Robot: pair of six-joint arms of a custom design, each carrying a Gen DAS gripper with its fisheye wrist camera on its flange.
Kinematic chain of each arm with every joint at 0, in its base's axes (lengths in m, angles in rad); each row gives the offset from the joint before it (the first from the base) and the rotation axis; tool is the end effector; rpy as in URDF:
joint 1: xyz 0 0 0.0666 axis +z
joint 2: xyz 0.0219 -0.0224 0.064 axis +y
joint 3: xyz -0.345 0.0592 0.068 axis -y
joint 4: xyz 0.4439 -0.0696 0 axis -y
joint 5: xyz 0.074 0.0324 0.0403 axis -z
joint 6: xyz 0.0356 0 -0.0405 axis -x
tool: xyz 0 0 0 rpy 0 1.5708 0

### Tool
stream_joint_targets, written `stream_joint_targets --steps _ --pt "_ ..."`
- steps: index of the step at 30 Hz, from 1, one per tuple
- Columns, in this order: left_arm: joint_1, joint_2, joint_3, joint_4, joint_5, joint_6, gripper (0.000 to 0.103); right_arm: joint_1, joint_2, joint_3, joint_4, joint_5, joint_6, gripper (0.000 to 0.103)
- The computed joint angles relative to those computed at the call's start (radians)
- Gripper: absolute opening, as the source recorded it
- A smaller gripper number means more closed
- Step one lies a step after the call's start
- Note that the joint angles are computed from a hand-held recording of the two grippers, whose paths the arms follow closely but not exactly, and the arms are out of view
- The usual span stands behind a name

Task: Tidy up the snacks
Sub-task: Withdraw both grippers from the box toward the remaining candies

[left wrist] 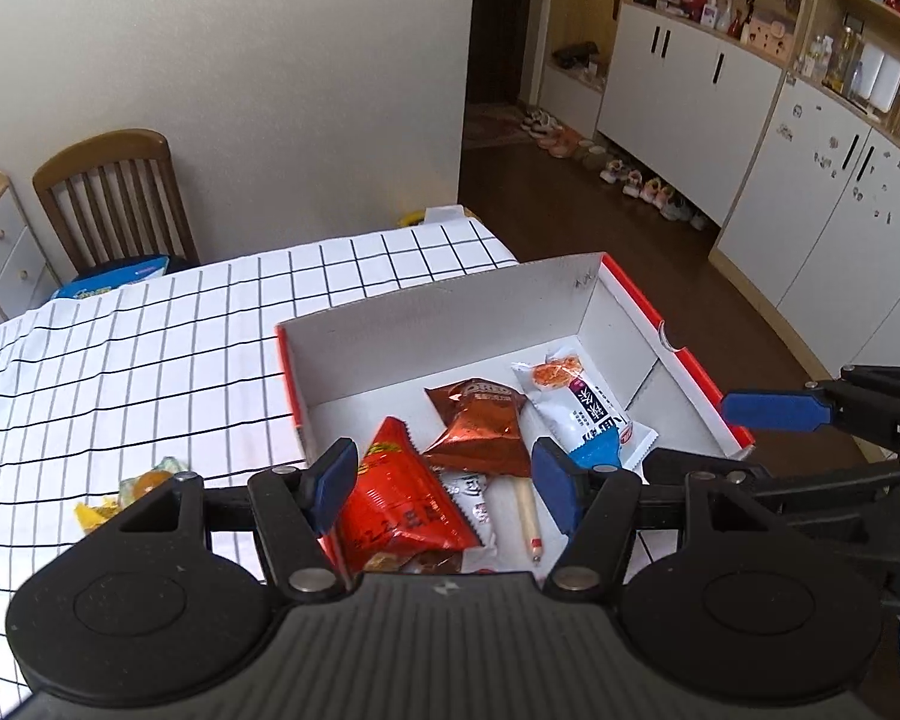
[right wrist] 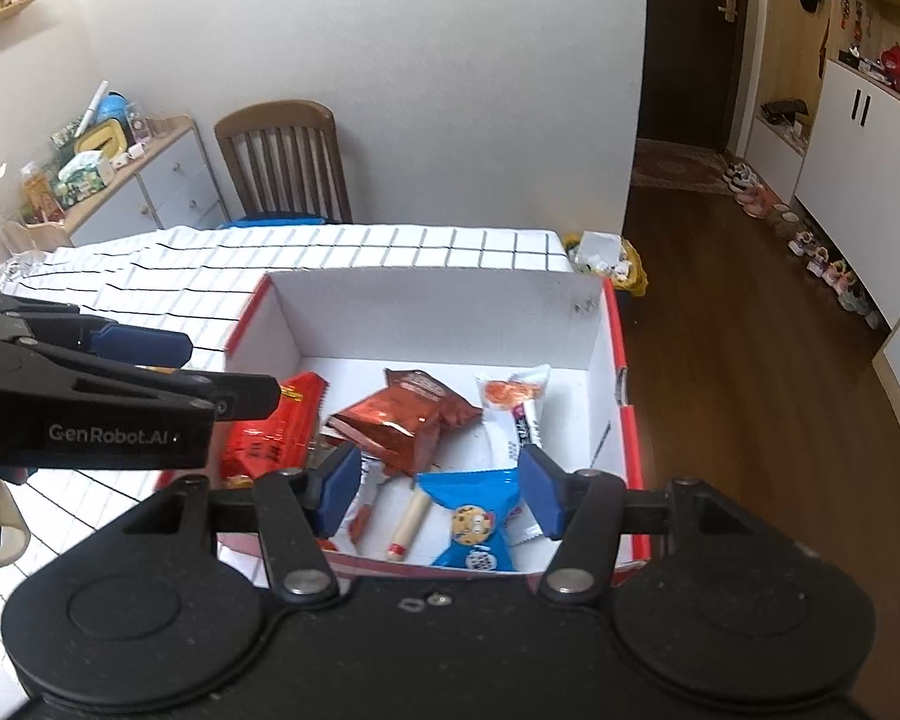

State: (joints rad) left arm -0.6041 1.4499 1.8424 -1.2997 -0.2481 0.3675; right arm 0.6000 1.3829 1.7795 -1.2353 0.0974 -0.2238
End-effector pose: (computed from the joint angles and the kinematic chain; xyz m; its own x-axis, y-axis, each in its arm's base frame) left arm 0.4365 -0.2911 0.5655 -0.7582 0.1001 -0.6443 0.1647 0.9855 -0.0408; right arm 0.4204 0.2829 0.5722 -0.7114 -0.2190 -0.6678 -0.3594 0.9299 0.0778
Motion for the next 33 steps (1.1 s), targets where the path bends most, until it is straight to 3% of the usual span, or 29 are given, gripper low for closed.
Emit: stream_joint_targets --steps 13,27,31,33 --pt "0.047 -0.205 -0.159 0.049 0.011 -0.054 0.064 0.102 -0.012 0.027 0.025 0.074 -0.07 0.063" --pt "0.191 -0.415 -0.337 0.073 0.135 -0.132 0.075 0.254 0.038 0.087 0.036 0.17 -0.217 0.076" --pt "0.216 -0.485 -0.406 0.115 0.035 -0.191 0.075 0.298 0.065 0.108 0.046 0.2 -0.242 0.083" --pt "0.252 -0.511 -0.429 0.124 0.062 -0.212 0.076 0.319 0.084 0.123 0.049 0.216 -0.255 0.087"
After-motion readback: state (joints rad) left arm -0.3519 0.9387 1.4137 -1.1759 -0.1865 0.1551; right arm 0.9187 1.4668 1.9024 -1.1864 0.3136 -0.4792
